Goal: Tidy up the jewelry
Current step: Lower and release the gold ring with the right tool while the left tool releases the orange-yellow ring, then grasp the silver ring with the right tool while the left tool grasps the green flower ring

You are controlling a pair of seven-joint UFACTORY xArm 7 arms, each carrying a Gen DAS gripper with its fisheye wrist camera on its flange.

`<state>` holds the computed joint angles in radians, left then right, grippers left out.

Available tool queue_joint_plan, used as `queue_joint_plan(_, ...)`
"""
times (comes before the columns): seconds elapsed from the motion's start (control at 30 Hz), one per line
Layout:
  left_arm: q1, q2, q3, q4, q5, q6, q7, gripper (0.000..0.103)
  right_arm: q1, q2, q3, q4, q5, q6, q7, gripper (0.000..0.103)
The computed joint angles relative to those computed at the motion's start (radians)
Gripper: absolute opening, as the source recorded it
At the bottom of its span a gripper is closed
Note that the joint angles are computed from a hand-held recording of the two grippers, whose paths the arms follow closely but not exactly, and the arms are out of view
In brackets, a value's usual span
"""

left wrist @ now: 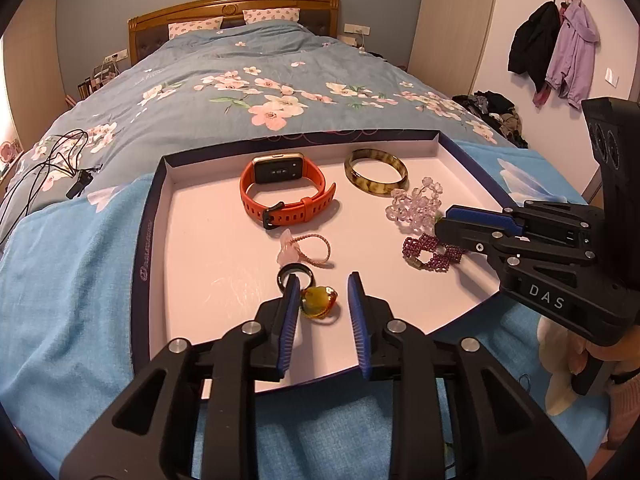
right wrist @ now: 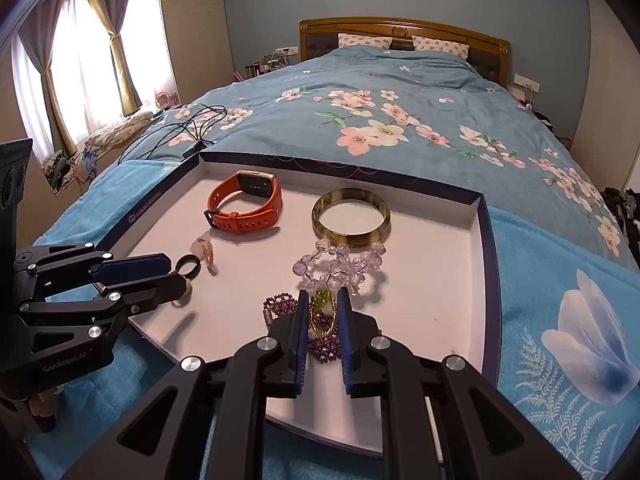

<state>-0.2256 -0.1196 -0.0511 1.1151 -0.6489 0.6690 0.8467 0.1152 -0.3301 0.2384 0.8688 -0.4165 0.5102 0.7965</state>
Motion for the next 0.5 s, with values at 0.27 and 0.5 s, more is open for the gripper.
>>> queue_joint_plan(0.27,-0.005,-0.067,0.022,-0.047,-0.049,-0.025,0.055,0.043,-0.008,-0.070,0.006,-0.037,0.009,-0.024,0.022,0.023)
queue_joint_plan(0.5,-0.029,-0.198,0.095,-0.127,-0.133,0.013,0.187,0.052,0.000,-0.194,0.019,-0.111,0.061,-0.040,0.004,0.034)
